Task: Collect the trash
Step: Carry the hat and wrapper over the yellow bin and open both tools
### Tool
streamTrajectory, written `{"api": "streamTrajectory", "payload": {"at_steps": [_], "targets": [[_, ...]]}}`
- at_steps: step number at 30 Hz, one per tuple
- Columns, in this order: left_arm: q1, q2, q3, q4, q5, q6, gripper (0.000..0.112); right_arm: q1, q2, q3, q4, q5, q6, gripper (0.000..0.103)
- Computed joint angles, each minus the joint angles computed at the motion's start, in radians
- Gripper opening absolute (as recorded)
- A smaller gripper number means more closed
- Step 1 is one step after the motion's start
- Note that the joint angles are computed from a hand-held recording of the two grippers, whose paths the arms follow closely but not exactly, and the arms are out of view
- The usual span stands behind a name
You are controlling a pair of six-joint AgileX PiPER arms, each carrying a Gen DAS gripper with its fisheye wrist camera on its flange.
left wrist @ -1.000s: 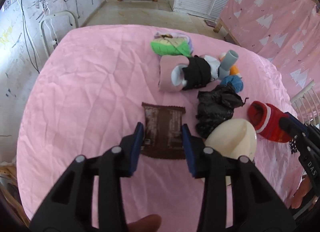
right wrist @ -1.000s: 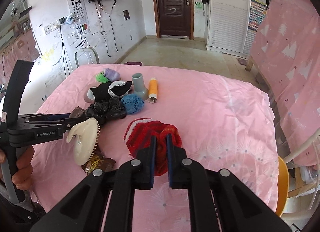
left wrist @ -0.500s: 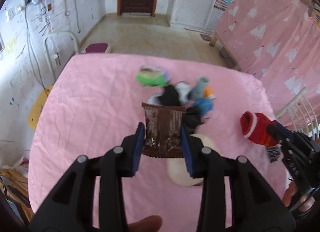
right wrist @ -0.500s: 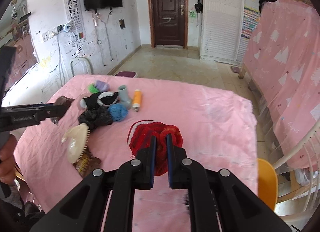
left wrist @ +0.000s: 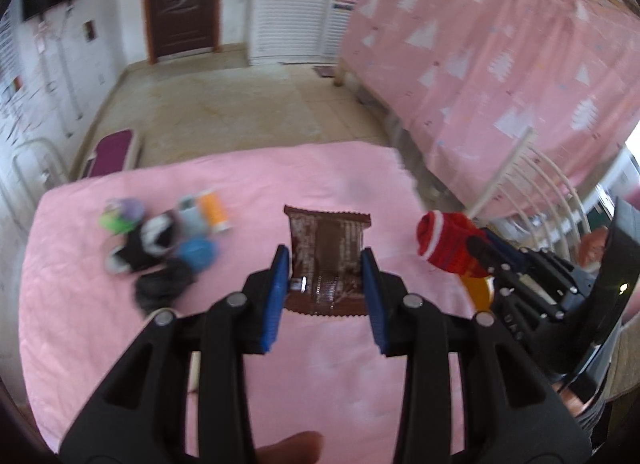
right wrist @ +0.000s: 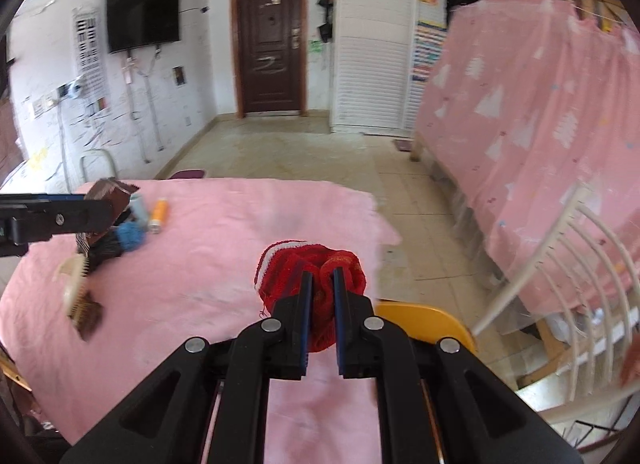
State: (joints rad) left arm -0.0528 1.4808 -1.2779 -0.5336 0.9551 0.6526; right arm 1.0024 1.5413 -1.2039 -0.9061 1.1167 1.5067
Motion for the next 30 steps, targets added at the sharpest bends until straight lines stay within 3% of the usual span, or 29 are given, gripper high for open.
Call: {"api": "streamTrajectory", "payload": {"at_steps": [4,8,13,24,30], "targets": [[-0.134,0.016,-0.016,0.047,-0.028,-0.083,0.034,-0.013,-0.102,0.134,-0.007,0.019,0.068,0.0],[-0.252,0.061,-0.051,0.095,-0.033,-0.17,0.034,-0.051,-0.182,0.262,0.003,-0.015,0.129,0.0],[-0.386,0.142,-0.106,0.175,-0.051,-0.29,0.034,-0.119,-0.243,0.404,0.015,-0.124,0.177,0.0],[-0.533,0.335,-0.248,0.22,-0.048,-0.409,0.035,-0.313,-0.273,0.591,0.016,-0.418,0.199,0.0],[-0.569,0.391,-0.294,0.257,-0.04,-0.471,0.047,-0.362,-0.277,0.633,0.015,-0.5,0.202,0.001]]}}
